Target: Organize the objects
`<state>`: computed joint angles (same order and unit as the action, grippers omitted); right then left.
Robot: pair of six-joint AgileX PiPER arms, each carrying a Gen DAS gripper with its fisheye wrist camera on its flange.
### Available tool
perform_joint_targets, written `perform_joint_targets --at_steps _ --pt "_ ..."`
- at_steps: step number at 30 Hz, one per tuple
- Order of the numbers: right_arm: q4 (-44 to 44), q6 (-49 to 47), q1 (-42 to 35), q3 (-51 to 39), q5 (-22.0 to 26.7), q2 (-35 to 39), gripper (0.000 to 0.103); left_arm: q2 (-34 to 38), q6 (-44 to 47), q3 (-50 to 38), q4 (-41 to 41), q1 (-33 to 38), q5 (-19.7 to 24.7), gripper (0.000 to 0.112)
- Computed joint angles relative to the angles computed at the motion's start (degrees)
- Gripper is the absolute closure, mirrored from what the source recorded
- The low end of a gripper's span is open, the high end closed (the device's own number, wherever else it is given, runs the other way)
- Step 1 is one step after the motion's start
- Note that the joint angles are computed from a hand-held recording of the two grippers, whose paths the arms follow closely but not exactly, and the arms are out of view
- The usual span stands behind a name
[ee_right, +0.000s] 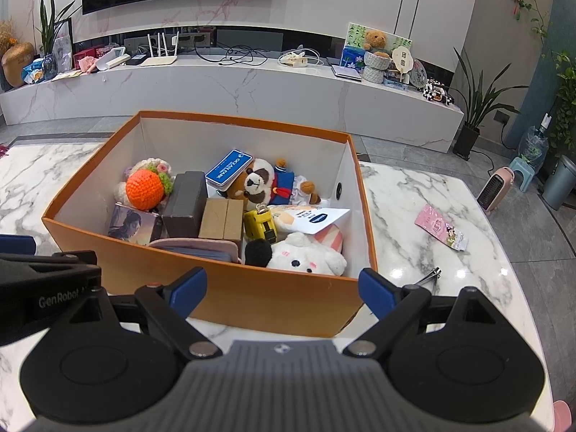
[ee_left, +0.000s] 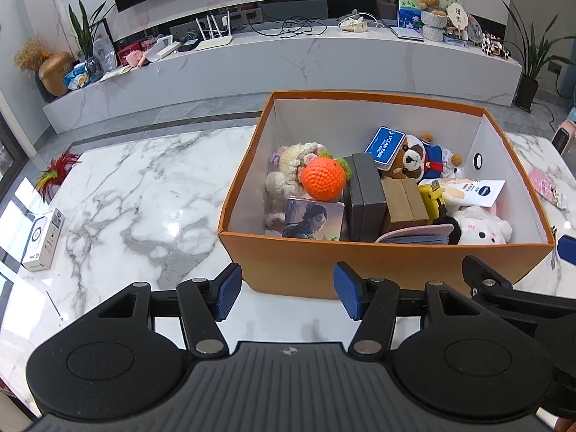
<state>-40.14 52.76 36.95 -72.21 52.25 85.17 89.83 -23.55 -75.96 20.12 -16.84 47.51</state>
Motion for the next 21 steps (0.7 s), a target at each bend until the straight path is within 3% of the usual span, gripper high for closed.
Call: perform_joint_targets --at_steps 21 --pt "0.06 -0.63 0.41 -0.92 0.78 0.54 0.009 0.26 -0.4 0.17 -0.72 0.3 -0.28 0.046"
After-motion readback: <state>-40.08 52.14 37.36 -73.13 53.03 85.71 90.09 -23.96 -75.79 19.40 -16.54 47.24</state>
